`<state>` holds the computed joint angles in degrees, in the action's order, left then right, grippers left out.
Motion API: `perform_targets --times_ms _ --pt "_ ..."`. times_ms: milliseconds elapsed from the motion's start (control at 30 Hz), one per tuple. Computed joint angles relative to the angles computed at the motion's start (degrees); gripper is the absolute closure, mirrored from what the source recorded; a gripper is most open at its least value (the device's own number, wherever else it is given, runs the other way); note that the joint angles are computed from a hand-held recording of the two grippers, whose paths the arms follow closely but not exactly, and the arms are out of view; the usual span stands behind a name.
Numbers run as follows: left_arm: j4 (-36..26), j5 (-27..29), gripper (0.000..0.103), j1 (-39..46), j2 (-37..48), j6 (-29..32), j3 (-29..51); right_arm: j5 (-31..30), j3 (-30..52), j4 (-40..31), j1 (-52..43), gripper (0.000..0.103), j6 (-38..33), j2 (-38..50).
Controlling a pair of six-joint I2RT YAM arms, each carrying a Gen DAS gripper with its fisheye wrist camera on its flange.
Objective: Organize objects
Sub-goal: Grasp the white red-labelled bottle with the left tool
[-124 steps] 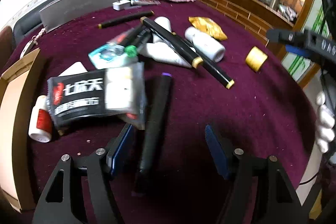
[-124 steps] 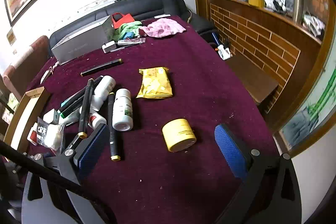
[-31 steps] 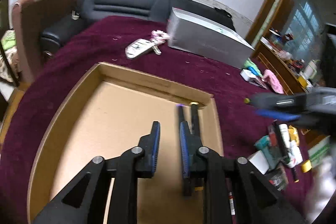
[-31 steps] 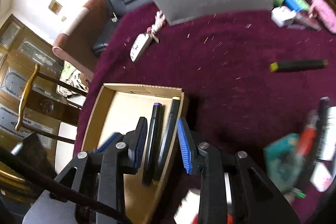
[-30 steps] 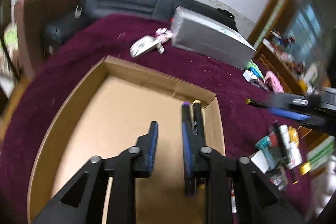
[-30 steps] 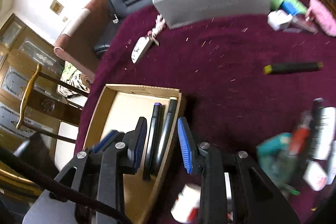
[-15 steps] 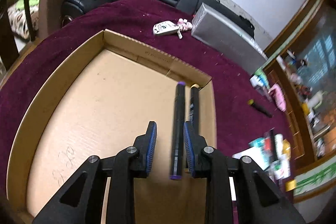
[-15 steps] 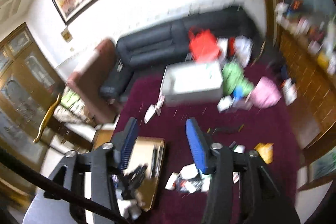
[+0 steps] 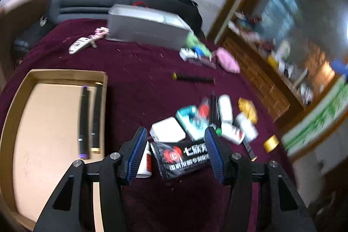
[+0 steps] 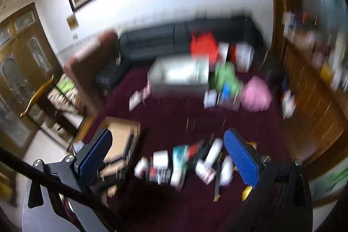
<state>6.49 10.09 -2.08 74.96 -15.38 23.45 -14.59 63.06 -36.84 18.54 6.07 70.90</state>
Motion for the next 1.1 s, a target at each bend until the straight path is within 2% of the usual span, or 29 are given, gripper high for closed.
perform_targets --times_ms 67,100,167,233,367,467,533,600,667,733,867,1033,1100 --pt "1.81 -3.39 0.054 -3.36 6.44 1.44 2.31 -9.12 -11.93 9.77 -7.25 0.0 -0.1 3.72" --pt "2.56 -4.39 0.054 -4.84 9.37 1.56 3.55 -14.0 -15.39 11.74 -12.67 0.002 -1.94 6.23" --pt "2.5 -5.8 0.055 -6.3 14.75 1.17 6.51 -20.71 -18.98 17.41 -19.15 0.006 -1.76 16.49" --pt "3.69 -4.45 0.055 -6.48 18.71 0.71 7.73 -23.96 -20.6 22.18 -23.93 0.007 -1.73 24.7" --pt "4.28 -0.8 0.055 -9.26 23.45 0.22 8.62 -24.99 -23.28 26.99 -26.65 0.007 -3.54 26.19" --pt "2.5 5.86 0.055 -10.66 21.57 -0.06 7.81 -26.29 -23.91 27.1 -26.76 0.007 -5.05 24.55" --pt "2.3 6.62 0.055 -11.2 17.01 -0.91 5.16 -26.2 -24.46 28.29 -26.23 0.007 -6.22 24.95" --pt "1.07 2.28 0.054 -11.36 10.91 -0.79 2.41 -25.18 -24.89 28.37 -25.38 0.007 -7.32 24.7" --pt "-0.76 -7.33 0.054 -10.96 5.35 -0.06 0.23 -25.05 -25.71 29.18 -24.11 0.007 -7.31 24.77" --pt "-1.96 -12.56 0.054 -8.61 4.34 0.84 -0.1 -25.13 -26.19 29.75 -23.44 0.007 -7.64 25.16" --pt "-0.79 -13.08 0.054 -2.42 6.83 2.49 -0.22 -25.63 -27.34 31.9 -21.33 0.007 -7.22 26.65" --pt "2.15 -18.29 0.054 -6.33 14.31 3.1 1.11 -25.47 -27.6 32.72 -19.01 0.007 -6.47 27.92" --pt "2.41 -18.71 0.054 -6.75 17.92 2.76 2.92 -25.32 -27.97 32.73 -18.52 0.007 -6.82 27.29"
